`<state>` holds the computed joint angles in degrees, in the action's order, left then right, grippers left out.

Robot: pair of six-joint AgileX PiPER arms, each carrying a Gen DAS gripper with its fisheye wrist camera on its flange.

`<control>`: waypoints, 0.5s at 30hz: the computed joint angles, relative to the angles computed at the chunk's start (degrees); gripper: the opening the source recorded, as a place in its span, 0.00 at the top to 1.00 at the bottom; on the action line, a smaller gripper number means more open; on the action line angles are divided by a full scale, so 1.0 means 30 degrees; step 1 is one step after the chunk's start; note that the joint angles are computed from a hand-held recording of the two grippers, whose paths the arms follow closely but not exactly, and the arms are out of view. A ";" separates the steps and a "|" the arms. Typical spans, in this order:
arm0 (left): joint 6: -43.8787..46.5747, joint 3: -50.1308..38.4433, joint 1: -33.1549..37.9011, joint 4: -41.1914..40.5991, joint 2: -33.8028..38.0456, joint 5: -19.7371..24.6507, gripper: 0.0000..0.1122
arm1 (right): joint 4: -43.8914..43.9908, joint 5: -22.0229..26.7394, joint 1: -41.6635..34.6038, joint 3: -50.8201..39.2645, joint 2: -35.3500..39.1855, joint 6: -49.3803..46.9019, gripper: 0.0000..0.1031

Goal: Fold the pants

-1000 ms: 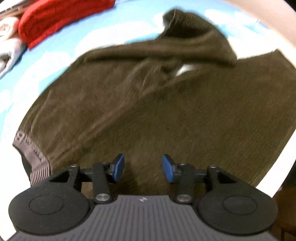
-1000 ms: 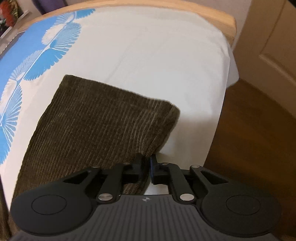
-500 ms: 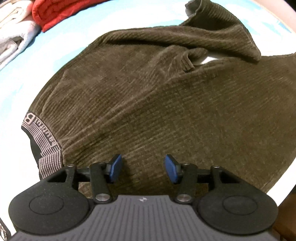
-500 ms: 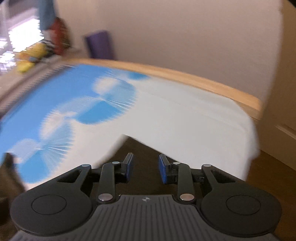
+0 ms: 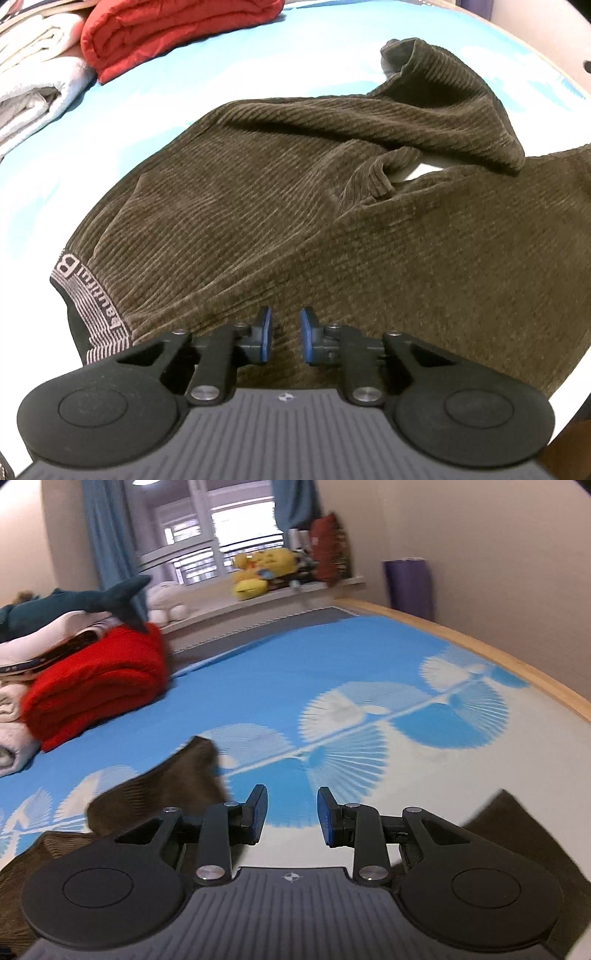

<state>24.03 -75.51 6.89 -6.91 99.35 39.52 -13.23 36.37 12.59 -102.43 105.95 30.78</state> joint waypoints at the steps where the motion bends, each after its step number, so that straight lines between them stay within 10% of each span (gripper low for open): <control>1: -0.0104 -0.0060 -0.0041 0.0090 0.0056 -0.0084 0.84 | 0.0057 0.0223 0.0261 -0.0752 0.0485 -0.0068 0.70; 9: -0.1532 -0.0812 0.0071 0.0268 0.0299 -0.0337 0.83 | 0.1945 0.2887 0.1352 -0.5558 0.3513 -0.0784 0.70; 11: -0.1297 -0.0906 0.0124 -0.0204 0.0229 -0.0417 0.85 | 0.2829 0.3171 0.1231 -0.6290 0.4238 -0.0677 0.96; 15: -0.0910 -0.0927 -0.0176 -0.0503 0.0181 -0.0574 0.89 | 0.4266 0.2518 0.0825 -0.6660 0.5206 0.0494 1.00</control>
